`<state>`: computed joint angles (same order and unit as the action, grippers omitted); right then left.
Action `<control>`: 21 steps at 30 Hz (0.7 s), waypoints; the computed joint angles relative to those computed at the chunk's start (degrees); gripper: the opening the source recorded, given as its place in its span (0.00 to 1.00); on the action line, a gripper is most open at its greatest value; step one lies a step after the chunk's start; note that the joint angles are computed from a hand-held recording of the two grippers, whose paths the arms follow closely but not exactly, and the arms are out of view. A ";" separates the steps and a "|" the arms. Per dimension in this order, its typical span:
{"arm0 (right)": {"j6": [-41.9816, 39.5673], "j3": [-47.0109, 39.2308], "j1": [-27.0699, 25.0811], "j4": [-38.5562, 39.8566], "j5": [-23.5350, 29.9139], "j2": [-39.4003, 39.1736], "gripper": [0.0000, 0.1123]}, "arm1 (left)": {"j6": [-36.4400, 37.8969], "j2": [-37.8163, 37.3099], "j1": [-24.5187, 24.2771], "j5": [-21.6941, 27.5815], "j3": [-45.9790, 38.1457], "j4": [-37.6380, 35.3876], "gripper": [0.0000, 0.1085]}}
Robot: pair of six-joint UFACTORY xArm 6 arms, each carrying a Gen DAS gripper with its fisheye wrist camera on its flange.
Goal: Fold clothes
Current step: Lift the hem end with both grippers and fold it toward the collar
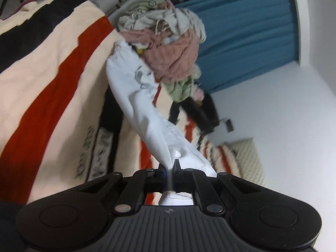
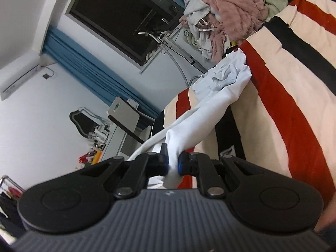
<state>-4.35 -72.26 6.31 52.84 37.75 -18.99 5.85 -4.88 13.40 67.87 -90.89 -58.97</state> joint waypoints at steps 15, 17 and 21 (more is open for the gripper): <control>4.77 22.34 0.63 -1.37 0.21 -13.10 0.10 | -0.08 -6.25 0.94 1.30 17.19 4.04 0.05; 3.90 18.12 0.98 -0.84 -1.39 -8.49 0.10 | -0.36 -0.41 -1.42 -2.21 10.28 4.67 0.05; 2.74 5.51 0.70 0.54 -5.06 4.98 0.10 | -1.93 12.70 -6.26 -9.41 -6.94 9.08 0.05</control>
